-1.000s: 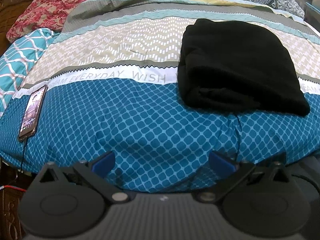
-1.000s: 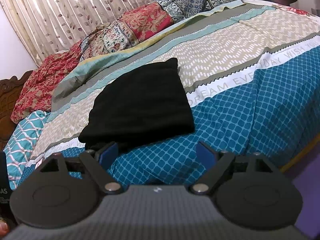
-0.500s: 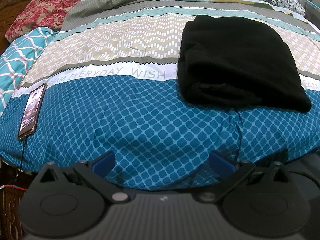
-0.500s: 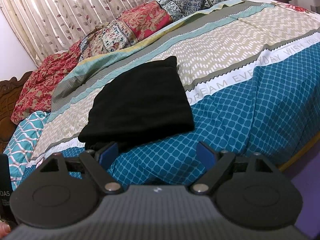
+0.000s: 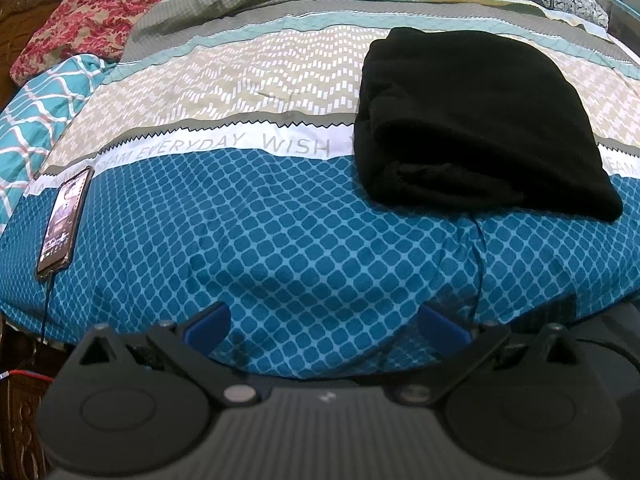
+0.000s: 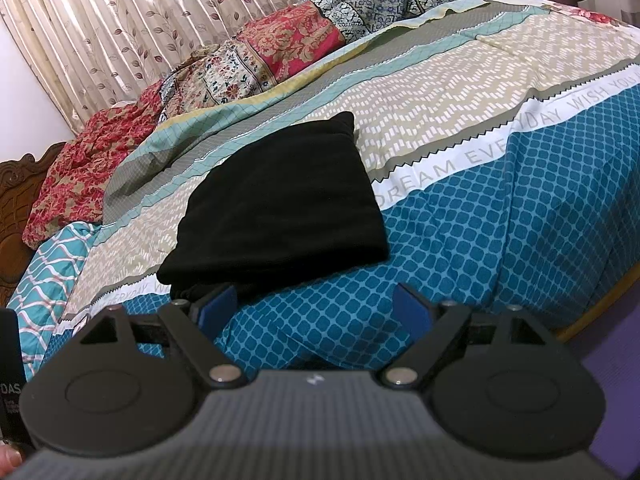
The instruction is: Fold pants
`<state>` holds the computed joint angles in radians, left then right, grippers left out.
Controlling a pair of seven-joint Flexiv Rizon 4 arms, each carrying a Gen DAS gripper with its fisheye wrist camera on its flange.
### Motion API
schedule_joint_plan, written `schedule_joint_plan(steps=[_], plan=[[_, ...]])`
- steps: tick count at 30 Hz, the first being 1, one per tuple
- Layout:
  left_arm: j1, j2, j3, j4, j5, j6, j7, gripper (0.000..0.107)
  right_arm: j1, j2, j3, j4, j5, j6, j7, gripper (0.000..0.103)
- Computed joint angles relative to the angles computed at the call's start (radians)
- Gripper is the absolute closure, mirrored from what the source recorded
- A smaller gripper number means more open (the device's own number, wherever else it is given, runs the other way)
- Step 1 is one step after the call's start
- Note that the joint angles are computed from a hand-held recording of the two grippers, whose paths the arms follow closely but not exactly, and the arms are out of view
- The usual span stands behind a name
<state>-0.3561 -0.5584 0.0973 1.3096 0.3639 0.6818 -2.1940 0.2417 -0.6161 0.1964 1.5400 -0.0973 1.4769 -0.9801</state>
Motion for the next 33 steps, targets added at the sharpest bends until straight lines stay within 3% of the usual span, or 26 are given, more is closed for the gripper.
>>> schedule_joint_plan(steps=[33], plan=[[0.008,-0.002,-0.004,0.004,-0.016,0.018,0.038,0.004,-0.012,-0.001,0.016,-0.009,0.024,-0.019,-0.028,0.016]])
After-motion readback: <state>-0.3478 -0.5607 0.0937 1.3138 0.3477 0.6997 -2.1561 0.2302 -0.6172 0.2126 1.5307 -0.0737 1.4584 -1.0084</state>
